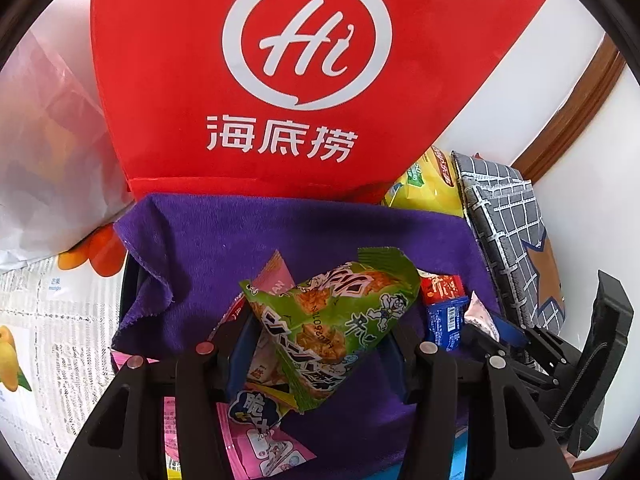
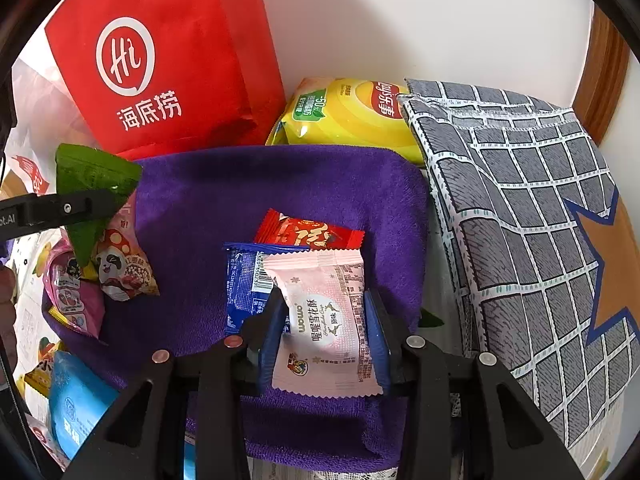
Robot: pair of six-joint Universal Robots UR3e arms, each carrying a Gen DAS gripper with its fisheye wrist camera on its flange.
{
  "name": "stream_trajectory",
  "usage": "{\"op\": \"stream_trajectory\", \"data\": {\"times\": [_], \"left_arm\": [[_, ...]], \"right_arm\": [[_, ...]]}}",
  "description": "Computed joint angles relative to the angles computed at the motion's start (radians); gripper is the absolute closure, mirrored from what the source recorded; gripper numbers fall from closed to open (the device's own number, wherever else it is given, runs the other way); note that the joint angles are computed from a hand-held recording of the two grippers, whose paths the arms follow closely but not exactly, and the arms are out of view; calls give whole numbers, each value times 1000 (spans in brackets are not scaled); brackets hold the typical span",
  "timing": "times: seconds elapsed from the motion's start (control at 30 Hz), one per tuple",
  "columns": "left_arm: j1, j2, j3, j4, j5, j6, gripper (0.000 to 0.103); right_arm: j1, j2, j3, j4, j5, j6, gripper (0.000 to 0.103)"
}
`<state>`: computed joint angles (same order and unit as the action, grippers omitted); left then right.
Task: Organize snacks
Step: 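Open the right tool over the towel while the left releases the green bag there, then withdraw both open tools from the towel toward the remaining snacks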
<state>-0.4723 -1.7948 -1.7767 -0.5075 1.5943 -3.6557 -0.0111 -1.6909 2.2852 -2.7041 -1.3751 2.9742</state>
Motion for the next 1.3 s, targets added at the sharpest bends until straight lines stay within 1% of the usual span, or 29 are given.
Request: {"op": "stream_trajectory", "data": {"times": [0.2,0.3,0.37,0.4,0.43,0.53,0.67,0.8,0.97,1.13,1.3], "left_arm": [[-2,-8,-2,6,1,2,48],[3,-2,-3,-5,-6,-1,44],[1,4,9,-36,-5,-1,34],[-2,9,21,-69,-1,-4,25],[-6,16,24,-80,4,-6,24],[-33,45,33,-118,58,-19,22],[-50,111,7,-150,71,-28,22],[-84,191,-27,-183,120,-51,22],[-147,330,-102,-231,197,-118,22],[-217,458,-172,-288,264,-195,22],[-331,547,-193,-392,368,-294,22]], "right_arm": [[15,4,-2,-7,-14,-2,62],[25,3,-9,3,-26,1,62],[26,-20,-7,14,-23,2,55],[25,-33,-5,16,-19,3,48],[26,-50,1,13,-17,6,42],[45,-93,7,3,-32,29,33],[79,-157,-9,64,-68,43,33],[112,-242,-18,149,-109,74,33],[135,-371,-21,281,-142,129,25],[228,-486,-31,390,-255,201,22],[274,-638,-21,498,-272,226,21]]}}
